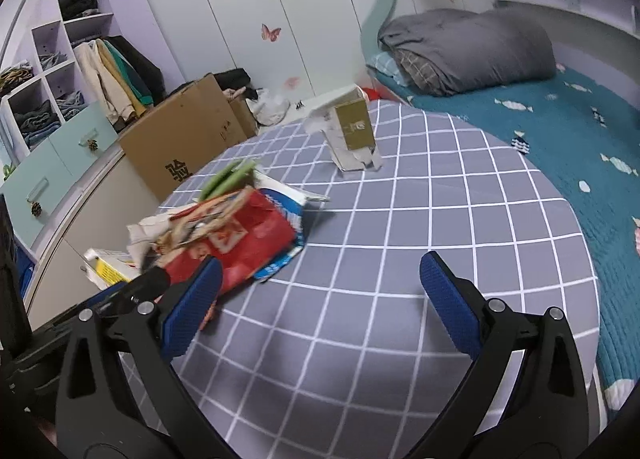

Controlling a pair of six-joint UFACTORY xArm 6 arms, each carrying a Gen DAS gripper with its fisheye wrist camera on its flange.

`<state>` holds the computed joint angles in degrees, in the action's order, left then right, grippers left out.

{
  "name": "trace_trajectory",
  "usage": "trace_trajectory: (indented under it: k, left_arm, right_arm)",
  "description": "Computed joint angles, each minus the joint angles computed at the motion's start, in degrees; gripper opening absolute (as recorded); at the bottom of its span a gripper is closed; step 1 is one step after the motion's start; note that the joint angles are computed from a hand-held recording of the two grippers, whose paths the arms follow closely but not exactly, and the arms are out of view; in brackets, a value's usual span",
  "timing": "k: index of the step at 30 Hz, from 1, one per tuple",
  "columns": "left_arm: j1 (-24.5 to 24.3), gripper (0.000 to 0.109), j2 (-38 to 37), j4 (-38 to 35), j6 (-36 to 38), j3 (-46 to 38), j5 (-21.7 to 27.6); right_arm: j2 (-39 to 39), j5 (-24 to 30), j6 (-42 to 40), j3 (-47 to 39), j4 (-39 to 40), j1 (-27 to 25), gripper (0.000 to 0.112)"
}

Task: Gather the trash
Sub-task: 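Return to the table and grasp the red-brown wrapper with the left tool, then grasp the blue-white carton with the right tool while the left holds the wrapper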

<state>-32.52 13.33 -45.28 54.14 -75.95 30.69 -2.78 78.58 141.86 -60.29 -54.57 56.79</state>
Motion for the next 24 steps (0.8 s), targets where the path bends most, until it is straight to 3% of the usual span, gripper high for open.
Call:
trace_trajectory:
  k: [10, 15, 21, 24]
  left_arm:
    - [-1.6, 0.076, 5.0, 5.6, -4.7, -4.5, -0.6]
    - [-1.4, 0.043, 5.0, 1.2, 2.1, -5.4, 2.5]
    - [-0.9, 0.026, 2.0, -5.5, 8.4, -2.9, 2.3]
    - [-0.1, 0.023, -0.2, -11.0, 13.0, -1.1, 2.4]
  right_arm:
    - [-3.1, -5.0, 0.8, 4.4, -1.9, -2.5, 0.097]
    - [-3.4, -7.0, 1.0, 5.3, -2.2, -3.3, 0.096]
    - [-2.5, -6.8, -0.4, 3.8, -2.2, -3.2, 0.096]
    - [-2.8, -6.9, -0.4, 3.6, -2.7, -3.2, 0.096]
